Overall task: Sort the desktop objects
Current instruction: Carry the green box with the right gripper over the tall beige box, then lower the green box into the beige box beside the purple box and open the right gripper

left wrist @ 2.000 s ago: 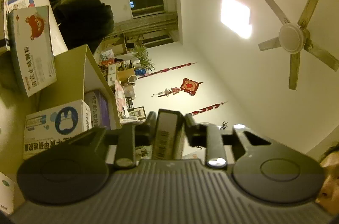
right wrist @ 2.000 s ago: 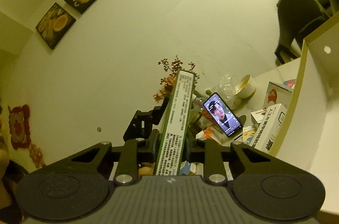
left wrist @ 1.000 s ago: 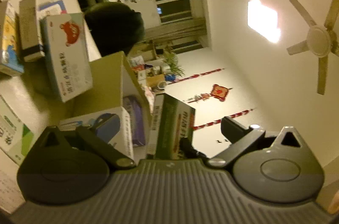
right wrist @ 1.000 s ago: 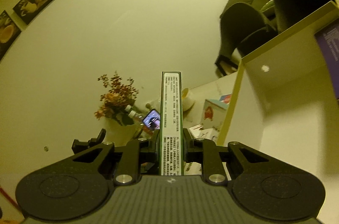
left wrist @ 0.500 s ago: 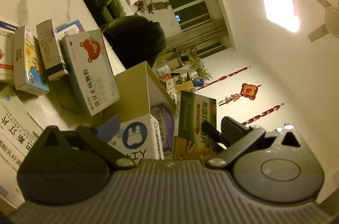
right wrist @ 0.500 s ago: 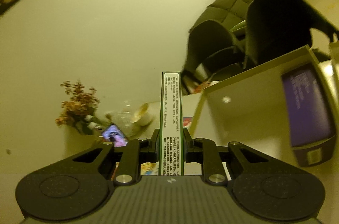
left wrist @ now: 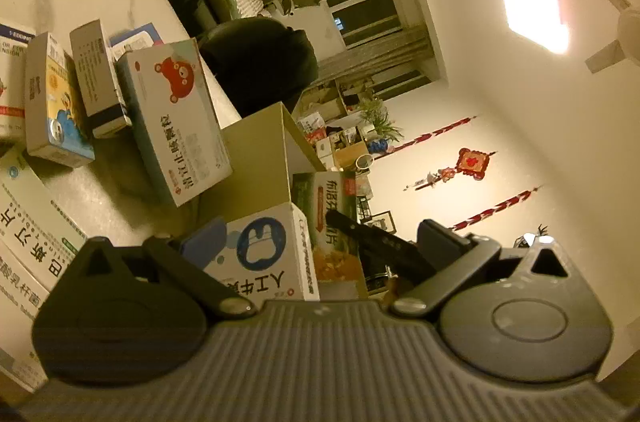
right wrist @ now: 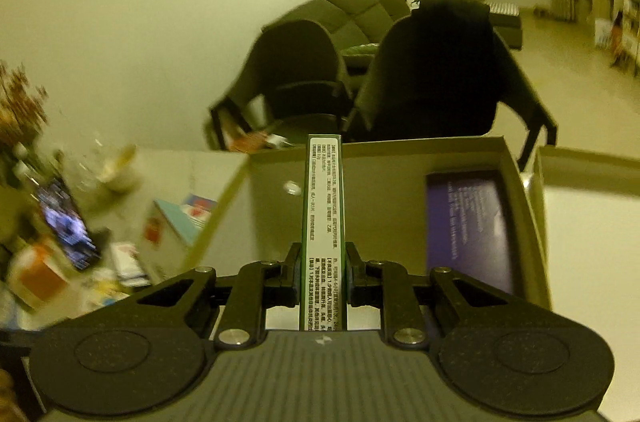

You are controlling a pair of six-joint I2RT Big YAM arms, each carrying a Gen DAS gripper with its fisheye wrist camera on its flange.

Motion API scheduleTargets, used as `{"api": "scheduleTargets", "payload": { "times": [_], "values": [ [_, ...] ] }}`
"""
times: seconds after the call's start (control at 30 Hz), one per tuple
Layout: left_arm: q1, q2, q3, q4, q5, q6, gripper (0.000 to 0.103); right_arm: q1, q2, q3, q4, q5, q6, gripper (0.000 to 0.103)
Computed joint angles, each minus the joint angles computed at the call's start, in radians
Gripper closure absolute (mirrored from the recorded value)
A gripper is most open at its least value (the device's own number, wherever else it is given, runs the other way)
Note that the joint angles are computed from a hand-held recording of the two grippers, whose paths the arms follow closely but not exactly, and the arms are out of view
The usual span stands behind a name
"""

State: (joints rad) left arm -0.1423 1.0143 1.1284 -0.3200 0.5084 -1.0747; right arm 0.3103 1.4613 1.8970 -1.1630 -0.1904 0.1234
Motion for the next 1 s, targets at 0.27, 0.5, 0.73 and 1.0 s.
{"api": "scheduleTargets", "payload": {
  "times": [0.27, 0.5, 0.73, 1.0],
  "values": [
    [-0.009, 0.007, -0.006, -0.002, -0.001, 0.002, 0.0, 0.04, 0.091, 0.067, -0.064, 0.123, -0.03, 0.081],
    [-0.021, 0.006, -0.009, -0.023, -0.013, 0.013, 0.0, 0.062, 0.148, 0.111, -0.108, 0.225, -0.061, 0.081],
    [-0.022, 0.007, -0.01, -0.032, -0.015, 0.012, 0.0, 0.081, 0.176, 0.117, -0.104, 0.327, -0.106, 0.081],
    [-0.024, 0.009, -0.009, -0.034, -0.015, 0.009, 0.0, 0.09, 0.178, 0.105, -0.082, 0.383, -0.142, 0.081]
  ]
}}
